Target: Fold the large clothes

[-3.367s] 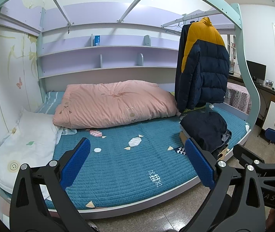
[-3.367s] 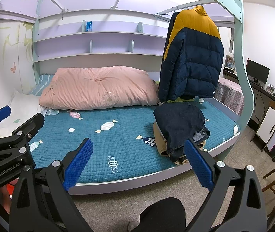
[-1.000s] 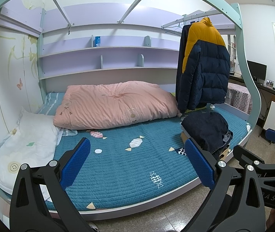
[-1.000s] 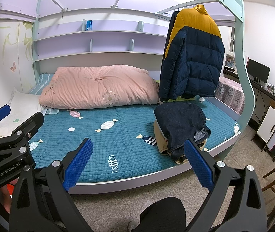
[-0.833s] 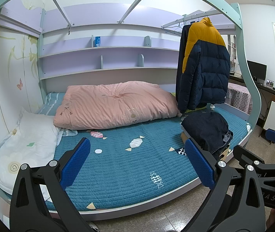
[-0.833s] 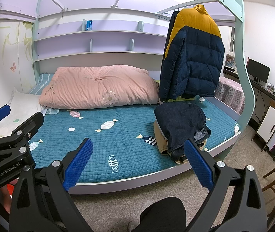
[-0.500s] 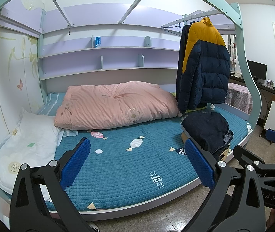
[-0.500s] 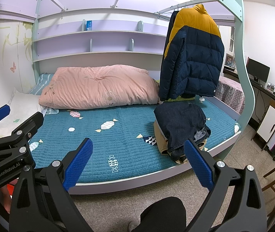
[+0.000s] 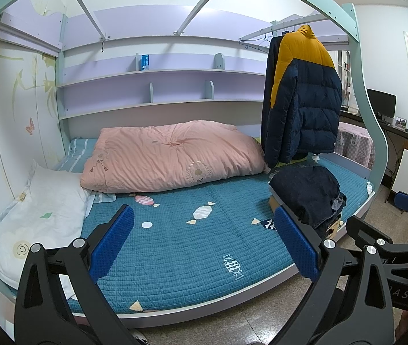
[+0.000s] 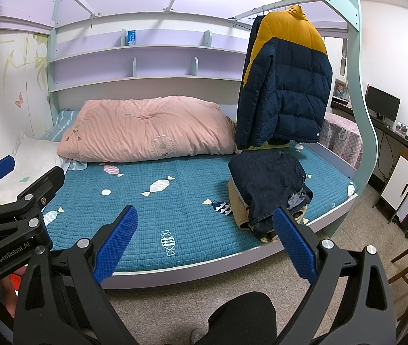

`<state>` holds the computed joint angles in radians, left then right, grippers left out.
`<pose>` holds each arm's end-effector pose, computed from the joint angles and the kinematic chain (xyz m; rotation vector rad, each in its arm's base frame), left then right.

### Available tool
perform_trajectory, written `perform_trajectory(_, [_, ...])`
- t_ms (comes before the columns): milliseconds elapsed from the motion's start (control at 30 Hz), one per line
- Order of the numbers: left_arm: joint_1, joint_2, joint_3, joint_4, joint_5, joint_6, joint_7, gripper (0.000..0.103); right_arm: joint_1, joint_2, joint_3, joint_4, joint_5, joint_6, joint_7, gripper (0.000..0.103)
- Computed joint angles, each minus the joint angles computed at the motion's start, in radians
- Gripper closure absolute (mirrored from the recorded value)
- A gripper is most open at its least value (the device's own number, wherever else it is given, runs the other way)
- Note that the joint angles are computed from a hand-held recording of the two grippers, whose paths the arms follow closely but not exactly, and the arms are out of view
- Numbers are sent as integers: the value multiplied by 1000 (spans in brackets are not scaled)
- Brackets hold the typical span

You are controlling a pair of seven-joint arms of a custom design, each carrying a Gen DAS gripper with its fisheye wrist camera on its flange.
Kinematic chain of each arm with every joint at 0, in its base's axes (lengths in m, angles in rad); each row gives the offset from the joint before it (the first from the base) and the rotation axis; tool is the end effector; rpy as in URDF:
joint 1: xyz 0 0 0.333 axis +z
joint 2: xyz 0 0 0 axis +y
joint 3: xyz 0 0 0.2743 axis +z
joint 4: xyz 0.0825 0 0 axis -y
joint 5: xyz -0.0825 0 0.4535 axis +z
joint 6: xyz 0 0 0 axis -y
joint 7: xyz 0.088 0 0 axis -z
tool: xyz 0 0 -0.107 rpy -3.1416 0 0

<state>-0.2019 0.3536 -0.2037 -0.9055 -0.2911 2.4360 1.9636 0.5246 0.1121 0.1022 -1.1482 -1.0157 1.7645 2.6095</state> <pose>0.6669 -0.2402 0.8233 -0.9862 1.9712 -1.3696 0.5615 0.3072 0.8014 -1.2031 1.9886 -1.2856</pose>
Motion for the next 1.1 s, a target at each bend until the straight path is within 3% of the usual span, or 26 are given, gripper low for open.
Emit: perform_trajectory(1100, [12, 45, 0, 59, -4, -30, 14, 5, -4, -2, 4, -4, 6, 0, 3, 11])
